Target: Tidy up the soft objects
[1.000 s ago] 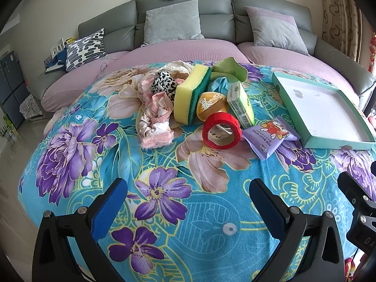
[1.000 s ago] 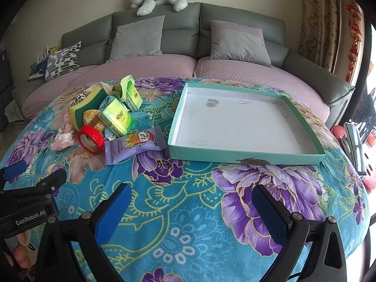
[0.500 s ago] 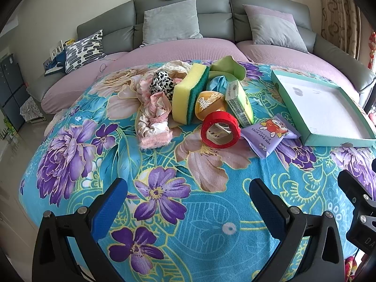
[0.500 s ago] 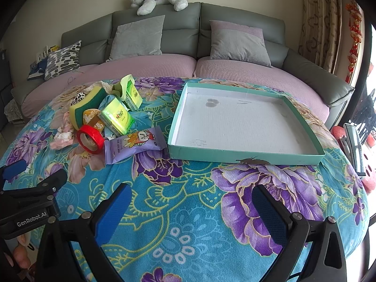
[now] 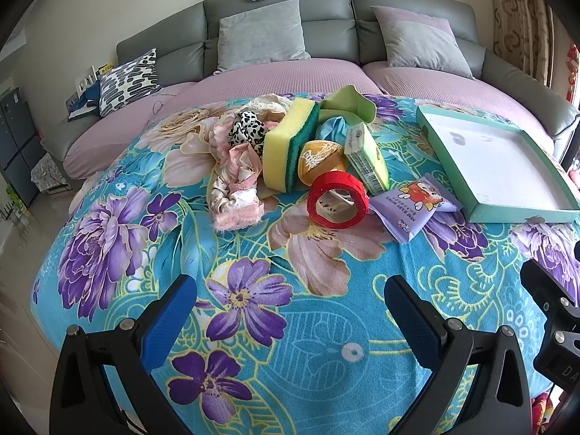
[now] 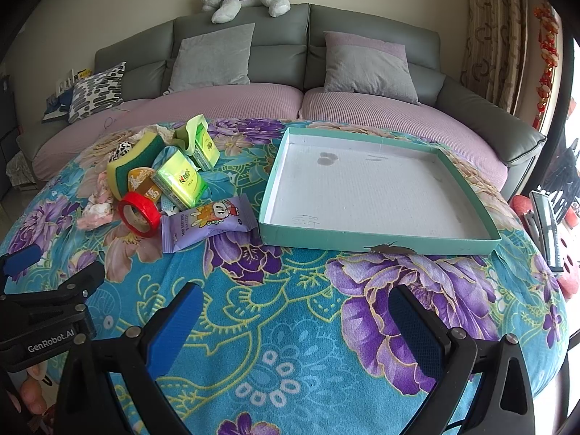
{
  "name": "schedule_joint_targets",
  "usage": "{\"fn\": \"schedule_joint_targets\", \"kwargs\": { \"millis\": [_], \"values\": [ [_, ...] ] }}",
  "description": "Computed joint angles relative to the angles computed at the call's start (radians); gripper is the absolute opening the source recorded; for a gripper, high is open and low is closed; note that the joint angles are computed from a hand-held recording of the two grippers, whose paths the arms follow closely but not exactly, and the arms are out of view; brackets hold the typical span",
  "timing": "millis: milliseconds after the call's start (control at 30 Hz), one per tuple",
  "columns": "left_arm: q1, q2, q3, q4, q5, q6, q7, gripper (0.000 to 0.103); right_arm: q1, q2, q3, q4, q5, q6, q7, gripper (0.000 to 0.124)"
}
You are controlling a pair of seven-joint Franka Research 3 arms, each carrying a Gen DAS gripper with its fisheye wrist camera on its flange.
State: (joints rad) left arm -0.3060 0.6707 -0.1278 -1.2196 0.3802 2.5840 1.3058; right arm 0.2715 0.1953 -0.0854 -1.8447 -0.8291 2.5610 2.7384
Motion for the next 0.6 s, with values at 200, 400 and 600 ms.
{"fn": "schedule_joint_targets", "kwargs": {
  "millis": [200,400,600],
  "values": [
    [0.0,0.002,-0.001,0.002,-0.001,-0.003,0.003,0.103,0.0,0.0,0.0,0.0,0.0,0.0,-0.001,0.103],
    [0.0,0.005,-0.003,0.007,-0.006,-0.006,0.007,0.103,0.0,0.0,0.0,0.0,0.0,0.0,-0.001,0.103],
    [0.002,0.008,-0.005,0.01,-0.011,-0.007,0.012,0.103,0.0,0.002,0.001,0.001,0.006,-0.005,-0.009,0.103]
  ]
}}
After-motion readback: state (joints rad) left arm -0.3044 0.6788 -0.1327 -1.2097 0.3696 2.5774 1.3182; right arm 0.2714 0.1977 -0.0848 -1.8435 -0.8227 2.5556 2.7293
